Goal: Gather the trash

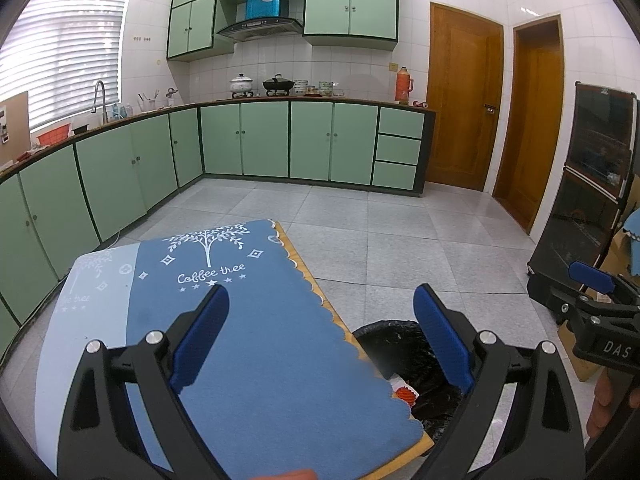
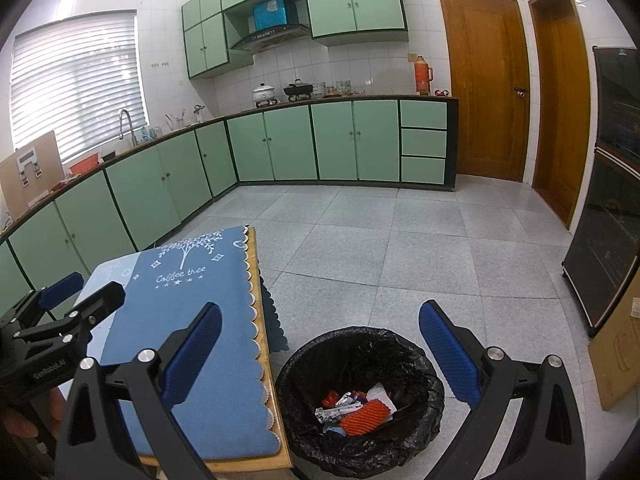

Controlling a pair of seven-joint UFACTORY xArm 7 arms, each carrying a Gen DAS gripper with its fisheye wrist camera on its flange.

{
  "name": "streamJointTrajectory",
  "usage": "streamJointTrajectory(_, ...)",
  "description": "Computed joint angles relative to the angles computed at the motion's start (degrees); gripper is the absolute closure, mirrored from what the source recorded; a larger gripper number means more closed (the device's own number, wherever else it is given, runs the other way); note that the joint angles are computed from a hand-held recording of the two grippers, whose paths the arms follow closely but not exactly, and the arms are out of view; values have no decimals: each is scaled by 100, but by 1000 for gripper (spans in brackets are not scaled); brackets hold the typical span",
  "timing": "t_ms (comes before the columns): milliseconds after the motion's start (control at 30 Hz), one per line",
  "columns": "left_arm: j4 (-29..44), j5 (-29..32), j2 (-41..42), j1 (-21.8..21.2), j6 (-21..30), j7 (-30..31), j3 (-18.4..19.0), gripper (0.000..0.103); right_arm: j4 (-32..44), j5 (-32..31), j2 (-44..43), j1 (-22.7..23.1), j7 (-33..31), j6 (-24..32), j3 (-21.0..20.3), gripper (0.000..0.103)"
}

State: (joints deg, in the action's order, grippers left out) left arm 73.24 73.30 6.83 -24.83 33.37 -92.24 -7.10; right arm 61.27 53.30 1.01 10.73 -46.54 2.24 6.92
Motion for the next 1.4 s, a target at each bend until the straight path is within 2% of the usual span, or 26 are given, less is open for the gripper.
streamJointTrajectory(1400, -89, -13, -86, 54, -19, 29, -11, 13, 53, 78, 37, -50, -89, 23, 35, 6)
